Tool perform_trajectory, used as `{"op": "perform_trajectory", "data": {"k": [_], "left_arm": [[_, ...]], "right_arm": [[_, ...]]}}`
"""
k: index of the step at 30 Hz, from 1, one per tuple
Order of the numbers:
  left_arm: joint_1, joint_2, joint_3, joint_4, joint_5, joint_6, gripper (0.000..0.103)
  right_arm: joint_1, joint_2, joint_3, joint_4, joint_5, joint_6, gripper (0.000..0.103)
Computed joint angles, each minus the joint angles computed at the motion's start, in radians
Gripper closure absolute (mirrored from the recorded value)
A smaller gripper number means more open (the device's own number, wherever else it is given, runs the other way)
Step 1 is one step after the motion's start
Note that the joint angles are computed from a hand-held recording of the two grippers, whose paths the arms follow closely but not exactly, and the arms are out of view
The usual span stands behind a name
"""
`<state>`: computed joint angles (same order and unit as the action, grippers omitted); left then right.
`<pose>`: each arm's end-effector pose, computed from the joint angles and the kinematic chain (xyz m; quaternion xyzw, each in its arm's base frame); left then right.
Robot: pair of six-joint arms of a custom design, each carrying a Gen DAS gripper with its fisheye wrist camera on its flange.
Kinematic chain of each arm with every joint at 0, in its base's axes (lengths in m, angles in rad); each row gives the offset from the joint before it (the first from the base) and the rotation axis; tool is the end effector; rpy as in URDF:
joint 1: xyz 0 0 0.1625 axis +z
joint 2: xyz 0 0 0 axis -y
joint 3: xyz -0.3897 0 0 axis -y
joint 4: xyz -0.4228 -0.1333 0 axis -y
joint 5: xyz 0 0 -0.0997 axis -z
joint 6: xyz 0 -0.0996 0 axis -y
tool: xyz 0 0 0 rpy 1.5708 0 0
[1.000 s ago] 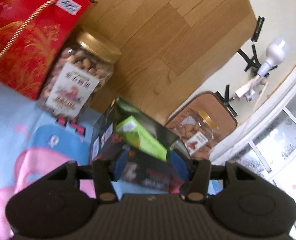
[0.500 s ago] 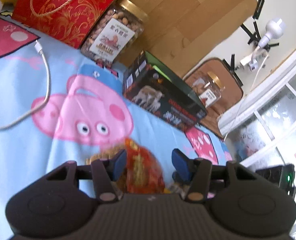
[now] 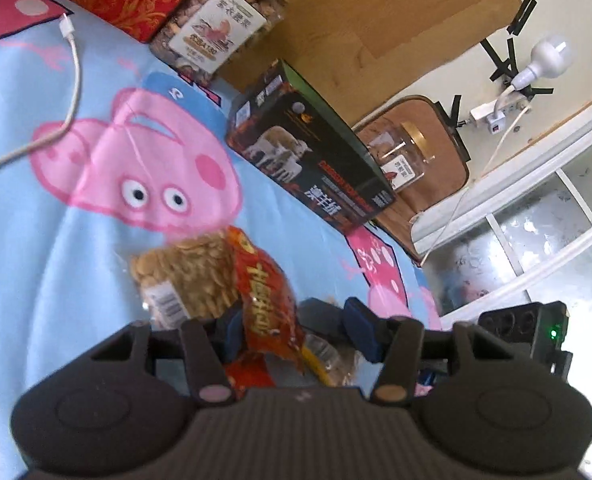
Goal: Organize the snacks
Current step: 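Grasp the red spicy snack bag with the left gripper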
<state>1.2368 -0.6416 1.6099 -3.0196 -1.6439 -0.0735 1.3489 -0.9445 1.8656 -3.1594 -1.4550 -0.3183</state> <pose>-0.1059 -0.6895 0.0054 -0.1347 -0.9613 0.2257 0.0829 0.0040 -0.6403 0.1256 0.0644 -0.9412 0.3298 0.0346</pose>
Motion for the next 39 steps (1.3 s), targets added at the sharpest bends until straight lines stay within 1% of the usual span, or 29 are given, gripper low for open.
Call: {"op": "perform_trajectory", "data": {"k": [3,5,6,7,9,12,14,16,17,18,21,24,26,27,29,33,36,39], "left_arm": [[-0.006,0.009,-0.005,-0.016,0.003,0.003,0.050],[-0.011,0.018,-0.008,-0.033,0.023,-0.001,0.057],[-0.014,0.023,-0.009,-0.040,0.040,0.000,0.064],[-0.013,0.029,-0.010,-0.053,0.050,-0.004,0.074],[-0.012,0.030,-0.012,-0.056,0.072,-0.019,0.087],[0.006,0.026,-0.016,-0.038,0.041,-0.037,0.087],[0.011,0.021,-0.010,-0.045,0.036,-0.037,0.087],[0.020,0.016,-0.009,-0.044,0.021,-0.047,0.087],[0.027,0.014,-0.011,-0.038,0.008,-0.059,0.087],[0.034,0.013,-0.015,-0.032,-0.005,-0.075,0.087],[0.051,0.011,-0.026,-0.021,-0.039,-0.119,0.087],[0.064,0.009,-0.031,-0.020,-0.089,-0.140,0.087],[0.065,0.003,-0.026,-0.024,-0.110,-0.136,0.087],[0.066,0.000,-0.024,-0.026,-0.124,-0.134,0.087],[0.070,-0.004,-0.018,-0.034,-0.157,-0.134,0.087],[0.081,-0.011,-0.008,-0.049,-0.222,-0.145,0.087],[0.090,-0.009,-0.007,-0.049,-0.259,-0.159,0.087],[0.094,0.000,-0.013,-0.043,-0.294,-0.171,0.087]], "right_arm": [[-0.004,0.001,0.009,-0.021,0.007,-0.015,0.067],[-0.009,0.000,0.012,-0.025,0.019,-0.013,0.067],[-0.011,-0.001,0.014,-0.026,0.026,-0.016,0.068],[-0.010,0.000,0.014,-0.028,0.024,-0.014,0.069],[-0.014,0.001,0.018,-0.038,0.028,-0.018,0.071],[-0.034,-0.013,0.017,0.014,0.098,0.005,0.068],[-0.038,-0.016,0.021,0.016,0.115,0.002,0.068],[-0.042,-0.022,0.028,0.020,0.128,-0.012,0.065],[-0.042,-0.025,0.033,0.019,0.137,-0.027,0.058],[-0.042,-0.030,0.044,0.013,0.147,-0.055,0.048],[-0.034,-0.038,0.074,-0.029,0.144,-0.132,0.036],[-0.014,-0.027,0.090,-0.080,0.099,-0.199,0.034],[-0.010,-0.025,0.089,-0.080,0.092,-0.207,0.033],[-0.015,-0.028,0.085,-0.061,0.108,-0.191,0.034],[-0.037,-0.040,0.076,-0.006,0.167,-0.139,0.033],[-0.089,-0.055,0.067,0.077,0.307,-0.029,0.033],[-0.123,-0.062,0.067,0.128,0.410,0.028,0.033],[-0.146,-0.055,0.059,0.165,0.492,0.092,0.033]]}}
